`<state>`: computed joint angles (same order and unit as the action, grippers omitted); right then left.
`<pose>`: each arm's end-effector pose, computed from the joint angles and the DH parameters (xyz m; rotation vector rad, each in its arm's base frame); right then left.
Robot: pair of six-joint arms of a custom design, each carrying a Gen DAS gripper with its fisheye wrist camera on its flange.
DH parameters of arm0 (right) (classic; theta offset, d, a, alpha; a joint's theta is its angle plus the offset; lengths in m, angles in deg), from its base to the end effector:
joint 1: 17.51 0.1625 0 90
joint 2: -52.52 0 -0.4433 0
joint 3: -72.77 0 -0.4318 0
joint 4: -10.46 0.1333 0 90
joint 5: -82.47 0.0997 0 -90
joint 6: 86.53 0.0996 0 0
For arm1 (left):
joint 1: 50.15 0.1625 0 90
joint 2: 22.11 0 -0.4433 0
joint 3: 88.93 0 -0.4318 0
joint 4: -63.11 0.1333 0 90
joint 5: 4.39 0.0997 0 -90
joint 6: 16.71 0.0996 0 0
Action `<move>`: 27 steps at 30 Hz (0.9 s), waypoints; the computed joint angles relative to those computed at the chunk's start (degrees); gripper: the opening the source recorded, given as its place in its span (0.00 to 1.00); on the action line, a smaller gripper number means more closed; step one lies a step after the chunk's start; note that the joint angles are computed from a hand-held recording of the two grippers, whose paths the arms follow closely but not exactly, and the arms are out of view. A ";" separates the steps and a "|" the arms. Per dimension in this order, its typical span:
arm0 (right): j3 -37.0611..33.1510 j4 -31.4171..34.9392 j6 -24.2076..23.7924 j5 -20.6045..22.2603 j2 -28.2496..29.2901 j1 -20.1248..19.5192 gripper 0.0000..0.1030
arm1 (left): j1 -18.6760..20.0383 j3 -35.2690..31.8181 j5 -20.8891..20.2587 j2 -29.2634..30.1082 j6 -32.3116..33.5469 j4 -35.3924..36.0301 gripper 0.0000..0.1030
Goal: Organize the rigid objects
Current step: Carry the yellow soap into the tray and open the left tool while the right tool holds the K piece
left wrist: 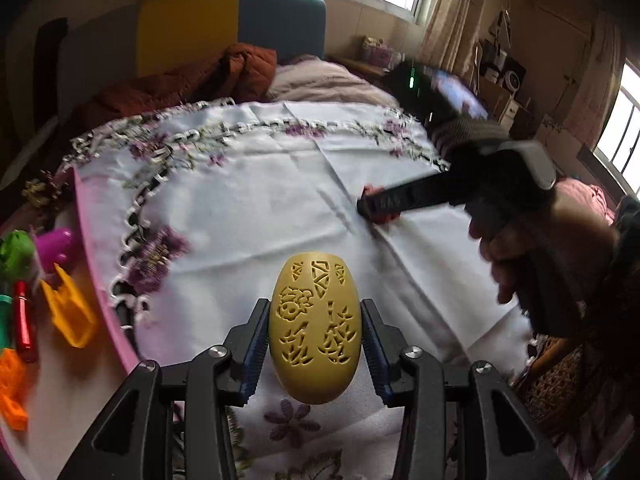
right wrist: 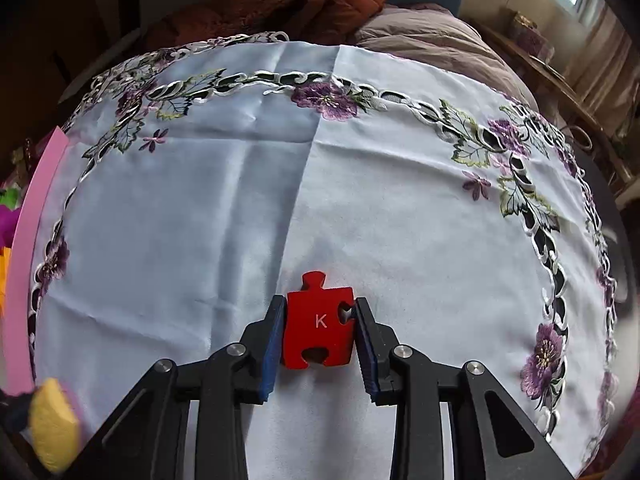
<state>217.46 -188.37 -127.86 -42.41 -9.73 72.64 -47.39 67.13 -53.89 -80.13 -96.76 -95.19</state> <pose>0.0774 -0.3886 0.0979 0.6864 -2.3131 0.2623 -0.2136 -0.2085 -0.0043 0.3909 2.4161 -0.8215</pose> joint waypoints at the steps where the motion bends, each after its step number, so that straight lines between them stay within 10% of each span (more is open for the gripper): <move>1: 0.02 -0.11 -0.07 0.01 0.03 0.01 0.33 | -0.61 -0.02 0.37 -1.27 -0.99 2.07 0.43; 13: 0.18 -0.91 -0.93 0.07 0.22 -0.06 0.33 | -7.88 -0.06 1.68 -19.89 -20.68 34.94 0.43; 27: 0.32 -1.94 -1.94 -0.20 0.53 0.12 0.33 | -15.57 2.00 -6.15 -35.40 -39.27 60.83 0.43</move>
<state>217.79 -190.31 -129.80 -42.61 -9.19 72.76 -62.96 69.13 -60.04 -115.53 -136.03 -34.36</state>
